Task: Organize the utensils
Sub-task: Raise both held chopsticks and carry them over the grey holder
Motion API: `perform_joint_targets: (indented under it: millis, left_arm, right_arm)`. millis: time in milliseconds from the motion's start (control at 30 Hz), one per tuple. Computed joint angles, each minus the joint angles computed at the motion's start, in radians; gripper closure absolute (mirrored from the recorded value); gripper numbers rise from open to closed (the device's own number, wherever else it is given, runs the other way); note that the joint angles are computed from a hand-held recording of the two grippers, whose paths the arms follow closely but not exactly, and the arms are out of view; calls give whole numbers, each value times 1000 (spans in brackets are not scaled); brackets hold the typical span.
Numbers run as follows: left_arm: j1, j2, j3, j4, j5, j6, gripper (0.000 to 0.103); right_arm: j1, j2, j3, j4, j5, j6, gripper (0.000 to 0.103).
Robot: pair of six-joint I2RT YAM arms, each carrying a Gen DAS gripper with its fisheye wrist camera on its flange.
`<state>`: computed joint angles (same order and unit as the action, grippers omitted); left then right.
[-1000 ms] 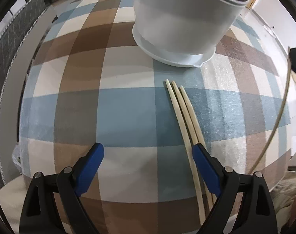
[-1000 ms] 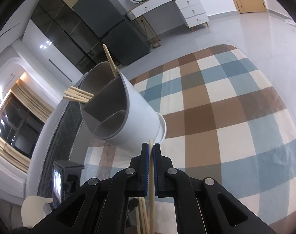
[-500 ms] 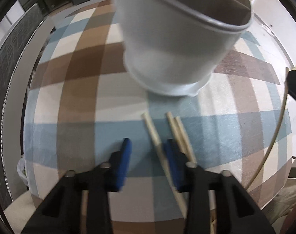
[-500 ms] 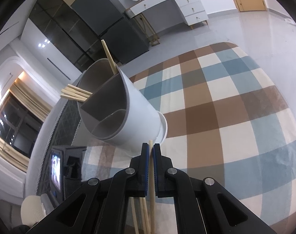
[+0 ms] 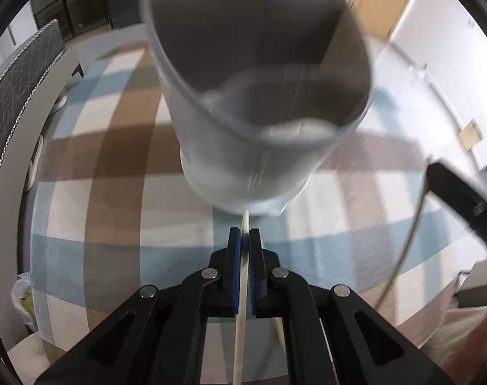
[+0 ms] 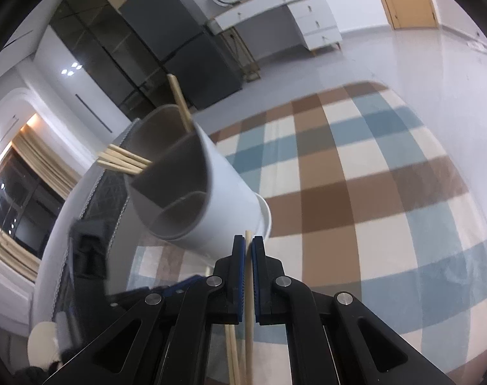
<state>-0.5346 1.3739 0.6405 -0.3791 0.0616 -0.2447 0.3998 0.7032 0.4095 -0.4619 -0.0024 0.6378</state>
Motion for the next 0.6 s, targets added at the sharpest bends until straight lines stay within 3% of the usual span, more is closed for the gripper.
perform_joint_targets:
  millis: [267,333,467,600]
  left_arm:
    - [72,-396,-90,-54,84,-17,103]
    - [-1,-426,-121,11,32,-78,103]
    - [-35,-571,-130,-63,-12,-90,103]
    - [30,-579,-141,-63,21,-8,103]
  right_arm:
    - [231,-131,32,-119,237,58,99]
    - [308,-159,48,-163,322,92,99]
    - [519,-182,86,-243,521,184,99]
    - [740,-123,135,-337,721,300,100]
